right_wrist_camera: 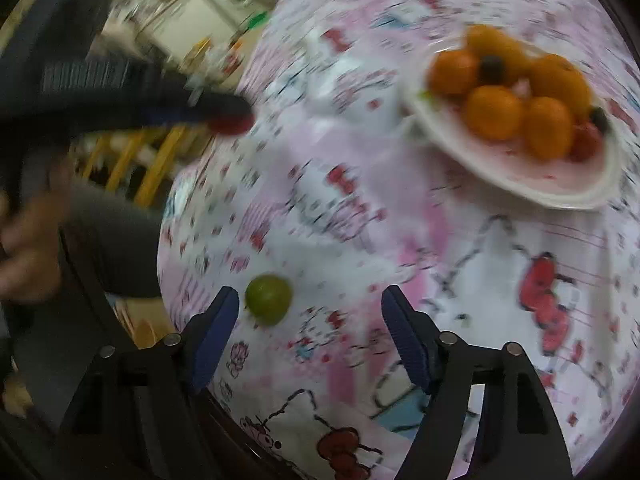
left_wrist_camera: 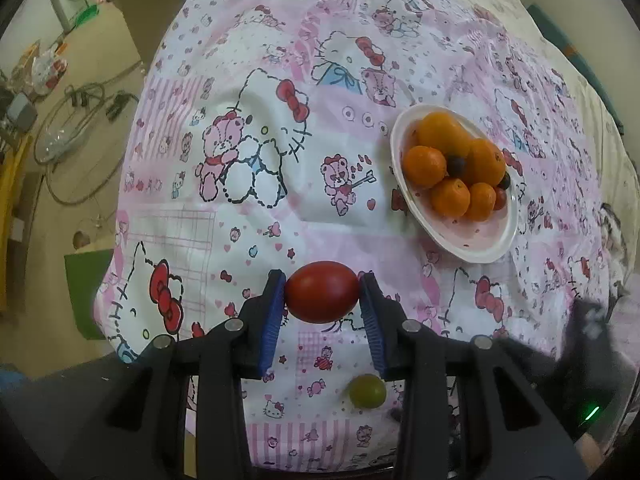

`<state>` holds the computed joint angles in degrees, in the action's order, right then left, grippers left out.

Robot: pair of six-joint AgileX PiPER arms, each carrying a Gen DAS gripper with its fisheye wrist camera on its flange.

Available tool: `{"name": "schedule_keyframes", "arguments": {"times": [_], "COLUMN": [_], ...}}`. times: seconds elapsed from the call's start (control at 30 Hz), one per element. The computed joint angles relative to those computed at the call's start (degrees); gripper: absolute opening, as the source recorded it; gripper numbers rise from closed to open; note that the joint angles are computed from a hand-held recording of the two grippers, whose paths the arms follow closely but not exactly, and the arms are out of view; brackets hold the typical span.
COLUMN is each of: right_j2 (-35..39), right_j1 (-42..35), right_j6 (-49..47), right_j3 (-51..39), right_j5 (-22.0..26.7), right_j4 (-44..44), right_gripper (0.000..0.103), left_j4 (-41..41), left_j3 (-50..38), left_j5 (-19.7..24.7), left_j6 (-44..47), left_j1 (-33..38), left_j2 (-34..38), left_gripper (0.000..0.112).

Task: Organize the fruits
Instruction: 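Grasp the oval red tomato with the left gripper while the right gripper grasps the green grape, then carry the tomato and green grape onto the plate and open both grippers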

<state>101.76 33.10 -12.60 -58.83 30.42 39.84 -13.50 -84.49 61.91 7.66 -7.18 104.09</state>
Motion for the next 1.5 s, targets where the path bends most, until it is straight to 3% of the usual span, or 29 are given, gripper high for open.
{"name": "schedule_keyframes", "arguments": {"times": [0.27, 0.4, 0.53, 0.83, 1.07, 1.17, 1.5], "right_j2": [4.0, 5.1, 4.6, -3.5, -14.0, -17.0, -10.1], "right_j1": [6.4, 7.4, 8.9, 4.7, -6.8, -14.5, -26.3], "right_j6": [3.2, 3.4, 9.4, 4.7, 2.5, -1.8, -4.8], "right_j3": [-3.9, -5.3, -4.9, 1.4, 8.0, 9.6, 3.0], "right_j5": [-2.3, -2.5, -3.5, -5.1, -7.0, -4.8, -0.3], "right_j4": [-6.7, -7.0, -14.3, -8.5, -3.5, 0.4, 2.5], "right_gripper": [0.061, 0.043, 0.031, 0.03, 0.03, 0.03, 0.03], "left_j4": [-1.2, -0.9, -0.7, -0.5, -2.4, -2.5, -0.3], "left_j3": [-0.5, -0.5, -0.4, -0.3, -1.2, -3.2, -13.2], "left_j5": [0.5, 0.4, 0.1, -0.6, -2.2, -3.6, -3.2], "left_j6": [0.2, -0.1, -0.3, -1.6, -1.2, -1.0, 1.3], "left_j1": [0.3, 0.2, 0.1, 0.0, -3.7, -6.6, -14.2], "left_j2": [0.2, 0.6, 0.7, 0.9, 2.0, 4.0, 12.8], "left_gripper": [0.033, 0.033, 0.033, 0.033, 0.033, 0.033, 0.034]}}
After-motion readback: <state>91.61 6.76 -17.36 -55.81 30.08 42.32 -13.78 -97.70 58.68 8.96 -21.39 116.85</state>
